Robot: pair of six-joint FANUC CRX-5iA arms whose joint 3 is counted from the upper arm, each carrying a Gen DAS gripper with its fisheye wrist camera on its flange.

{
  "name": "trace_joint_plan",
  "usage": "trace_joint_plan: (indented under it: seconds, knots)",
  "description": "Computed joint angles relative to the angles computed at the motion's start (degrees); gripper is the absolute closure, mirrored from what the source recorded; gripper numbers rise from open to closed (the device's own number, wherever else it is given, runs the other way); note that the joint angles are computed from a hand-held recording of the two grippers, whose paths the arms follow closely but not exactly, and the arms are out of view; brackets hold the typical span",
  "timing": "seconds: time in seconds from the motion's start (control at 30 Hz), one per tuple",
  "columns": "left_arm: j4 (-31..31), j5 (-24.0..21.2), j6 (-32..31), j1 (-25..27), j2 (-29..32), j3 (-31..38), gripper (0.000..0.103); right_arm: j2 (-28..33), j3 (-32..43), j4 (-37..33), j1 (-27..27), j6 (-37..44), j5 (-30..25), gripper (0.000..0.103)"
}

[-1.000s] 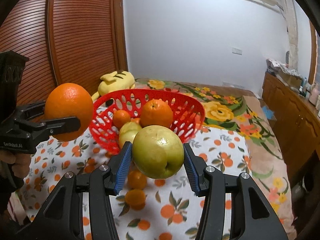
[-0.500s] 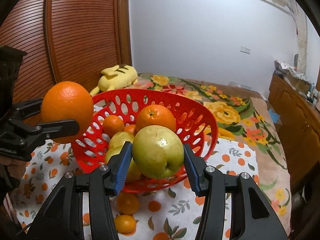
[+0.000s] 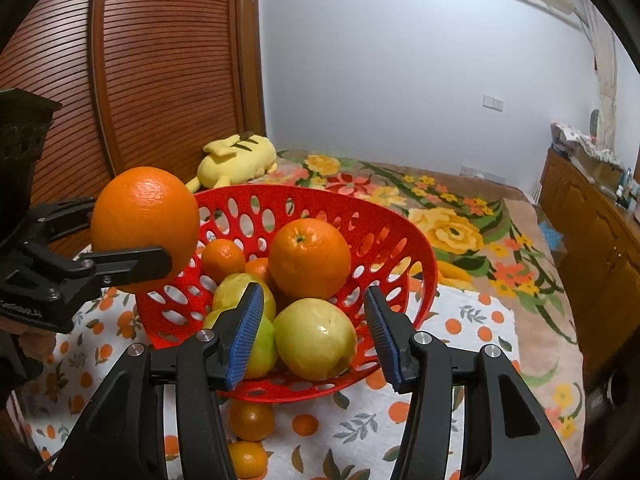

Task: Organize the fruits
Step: 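Lift and carry the orange and pomelo over the red basket with both tools, then open both tools to release the orange and pomelo into the basket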

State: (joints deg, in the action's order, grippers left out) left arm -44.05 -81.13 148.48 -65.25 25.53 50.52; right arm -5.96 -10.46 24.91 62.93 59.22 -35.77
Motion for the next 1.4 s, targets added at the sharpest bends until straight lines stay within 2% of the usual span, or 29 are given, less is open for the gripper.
trace_joint_plan:
  seconds: [0.57, 0.77, 0.87, 1.4]
  knots:
    - [2.44, -0.38, -1.97, 1.82, 1.73, 1.87, 0.022, -2.02, -2.26, 0.56, 0.17, -1.69, 0.97, 0.05]
    - [3.97, -2.26, -3.32, 2.45, 3.37, 4.07, 0.022, -2.29, -2.57, 0.04, 0.36, -1.36, 0.76, 0.049]
    - [4.21, -4.99, -5.05, 2.52, 5.03, 6.46, 0.022, -2.47, -2.66, -0.12, 0.41, -1.24, 0.63, 0.049]
    - [9.39, -5.65, -5.52, 4.47, 6.95, 8.74, 0.021, -2.97, -3.31, -0.28, 0.67, -1.62, 0.05, 0.047]
